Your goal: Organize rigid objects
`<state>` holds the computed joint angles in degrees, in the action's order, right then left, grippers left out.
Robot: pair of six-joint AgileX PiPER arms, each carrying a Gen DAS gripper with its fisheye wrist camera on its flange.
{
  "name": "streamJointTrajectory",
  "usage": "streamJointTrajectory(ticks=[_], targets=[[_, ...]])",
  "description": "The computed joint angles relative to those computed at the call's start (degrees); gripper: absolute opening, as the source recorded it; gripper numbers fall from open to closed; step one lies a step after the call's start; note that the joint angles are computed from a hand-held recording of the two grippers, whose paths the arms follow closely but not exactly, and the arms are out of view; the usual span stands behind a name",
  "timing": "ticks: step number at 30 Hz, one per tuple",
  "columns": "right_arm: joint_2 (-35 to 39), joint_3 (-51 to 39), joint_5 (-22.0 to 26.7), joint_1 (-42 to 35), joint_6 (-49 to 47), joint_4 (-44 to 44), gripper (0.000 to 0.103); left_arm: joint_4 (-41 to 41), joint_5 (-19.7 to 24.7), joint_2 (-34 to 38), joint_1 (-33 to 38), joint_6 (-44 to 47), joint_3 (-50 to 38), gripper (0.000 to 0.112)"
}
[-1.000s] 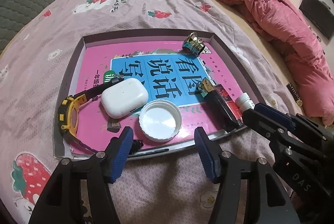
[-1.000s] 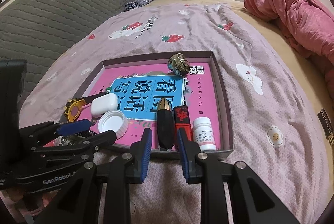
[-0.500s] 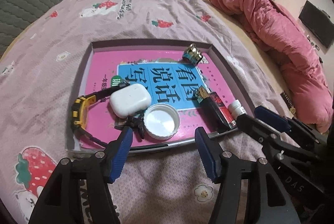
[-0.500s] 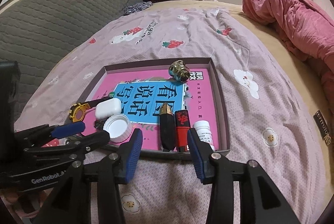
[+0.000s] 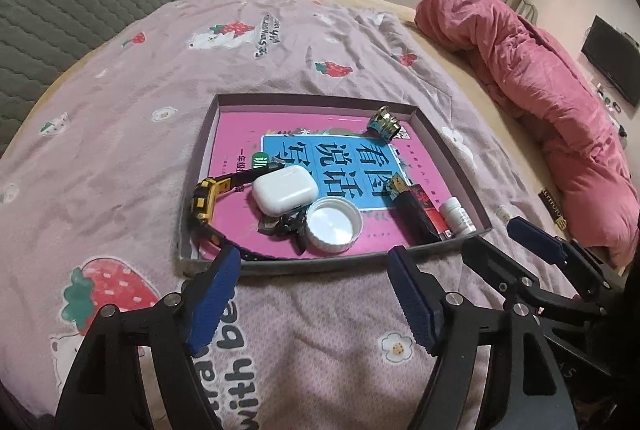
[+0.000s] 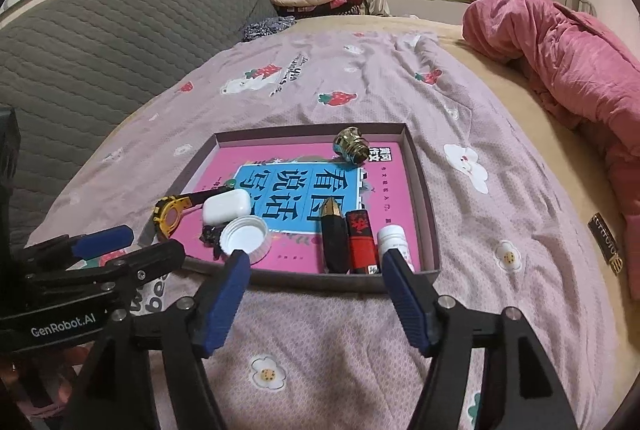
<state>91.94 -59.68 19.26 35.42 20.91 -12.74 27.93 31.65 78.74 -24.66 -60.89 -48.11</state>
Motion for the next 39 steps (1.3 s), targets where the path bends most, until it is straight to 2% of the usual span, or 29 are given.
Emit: streamJointTrajectory(ticks=[6,11,15,17,20,23,26,32,39], targets=[[-2.83,4.22,-0.84,1.61,10.33,-8.53,0.068,5.25,3.50,-3.44,-3.20,-6.68,2.85,0.077],[-4.91,7.45,1.68,5.25,29.95,-27.75,0.068,6.18,7.03,-3.39,-5.33,-9.37,3.25,0.077],[-6.84,10.15,2.12,6.63,34.93,-33.07,0.068,9.31,9.15,-4.28,-8.03,-14.13,4.89,0.077],[-7.63,11.60,2.50,7.27,38.16,-35.85,0.068,11.91,11.86,-4.11,-9.79,-16.88,4.79,0.077],[-8.25,12.75,3.48,7.93,40.36,-36.93,0.068,13.39,12.87,-4.97,-11.18,-19.11,5.64,0.077],[-9.15,14.09,4.60,9.66,45.46,-42.08,0.068,14.15,13.67,-5.29,-12.56,-20.62,6.28,0.077],[-10.30,15.12,3.93,10.34,47.04,-43.25,0.068,15.52,14.26,-5.80,-15.03,-22.86,7.26,0.077],[-11.56,16.57,3.10,10.98,47.88,-43.54,0.068,14.42,13.64,-5.86,-17.58,-24.41,8.50,0.077],[-10.42,18.35,2.83,11.59,52.41,-48.10,0.068,13.45,12.08,-4.84,-17.73,-25.98,9.79,0.077]])
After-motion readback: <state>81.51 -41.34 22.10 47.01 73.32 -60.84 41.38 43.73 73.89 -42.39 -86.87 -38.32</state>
